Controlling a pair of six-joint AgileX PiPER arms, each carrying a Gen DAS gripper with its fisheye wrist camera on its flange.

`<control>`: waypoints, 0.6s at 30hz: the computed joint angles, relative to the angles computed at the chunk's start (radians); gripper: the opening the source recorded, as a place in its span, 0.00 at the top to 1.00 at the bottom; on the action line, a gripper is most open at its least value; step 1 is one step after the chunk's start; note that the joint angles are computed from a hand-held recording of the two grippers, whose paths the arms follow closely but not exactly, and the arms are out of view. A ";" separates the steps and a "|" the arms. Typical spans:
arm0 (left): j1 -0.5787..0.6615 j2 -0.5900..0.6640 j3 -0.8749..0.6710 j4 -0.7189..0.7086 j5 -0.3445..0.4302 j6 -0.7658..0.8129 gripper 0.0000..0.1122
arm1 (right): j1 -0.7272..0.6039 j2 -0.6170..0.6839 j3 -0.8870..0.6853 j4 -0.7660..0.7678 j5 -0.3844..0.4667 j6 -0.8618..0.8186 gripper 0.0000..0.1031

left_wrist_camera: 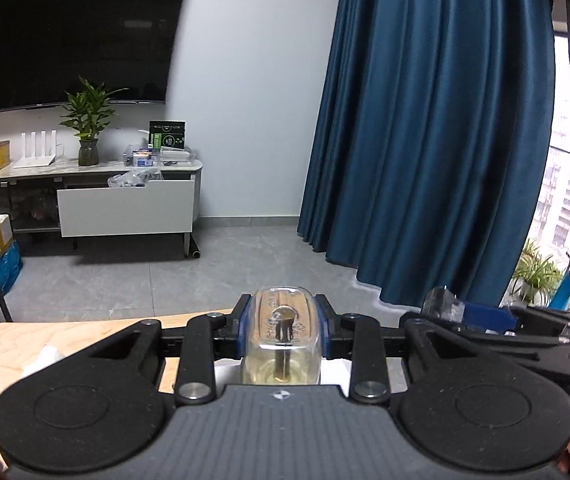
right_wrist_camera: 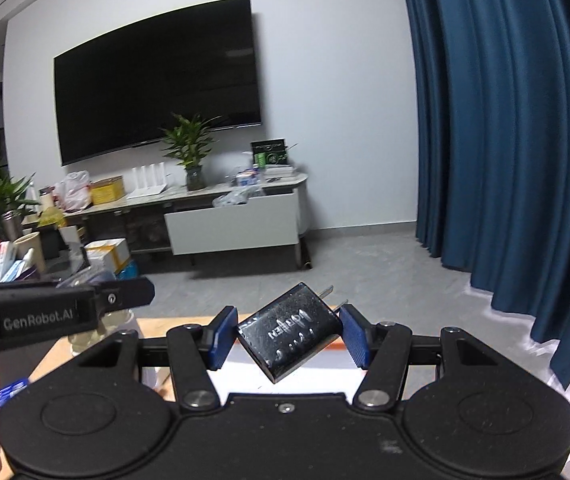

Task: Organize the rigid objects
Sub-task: 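Lift both held items and carry them over the orange-rimmed white box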

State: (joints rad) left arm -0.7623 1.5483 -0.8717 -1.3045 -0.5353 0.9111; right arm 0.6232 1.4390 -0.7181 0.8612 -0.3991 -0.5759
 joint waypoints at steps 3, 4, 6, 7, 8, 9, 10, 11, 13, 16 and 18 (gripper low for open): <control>0.016 0.018 -0.027 -0.019 0.018 0.027 0.71 | -0.047 0.015 -0.016 -0.077 0.021 0.065 0.34; 0.015 0.020 -0.035 -0.033 0.021 0.040 0.71 | -0.060 0.024 -0.026 -0.094 0.029 0.076 0.33; 0.026 0.025 -0.042 -0.043 0.032 0.054 0.71 | -0.080 0.045 -0.043 -0.133 0.038 0.106 0.34; 0.016 0.027 -0.054 -0.068 0.027 0.073 0.71 | -0.092 0.054 -0.053 -0.158 0.047 0.127 0.34; 0.009 0.031 -0.060 -0.084 0.022 0.085 0.71 | -0.102 0.067 -0.063 -0.182 0.054 0.147 0.33; 0.013 0.035 -0.062 -0.083 0.023 0.087 0.71 | -0.110 0.080 -0.074 -0.199 0.059 0.160 0.34; 0.018 0.040 -0.067 -0.082 0.027 0.088 0.71 | -0.115 0.093 -0.087 -0.205 0.065 0.163 0.34; 0.007 0.043 -0.074 -0.103 0.020 0.103 0.71 | -0.118 0.107 -0.096 -0.217 0.066 0.174 0.33; 0.015 0.050 -0.084 -0.121 0.026 0.114 0.71 | -0.123 0.136 -0.120 -0.237 0.075 0.193 0.33; 0.023 0.067 -0.108 -0.156 0.030 0.153 0.71 | -0.136 0.174 -0.147 -0.286 0.087 0.241 0.33; 0.029 0.077 -0.116 -0.167 0.030 0.167 0.71 | -0.146 0.200 -0.169 -0.302 0.094 0.252 0.34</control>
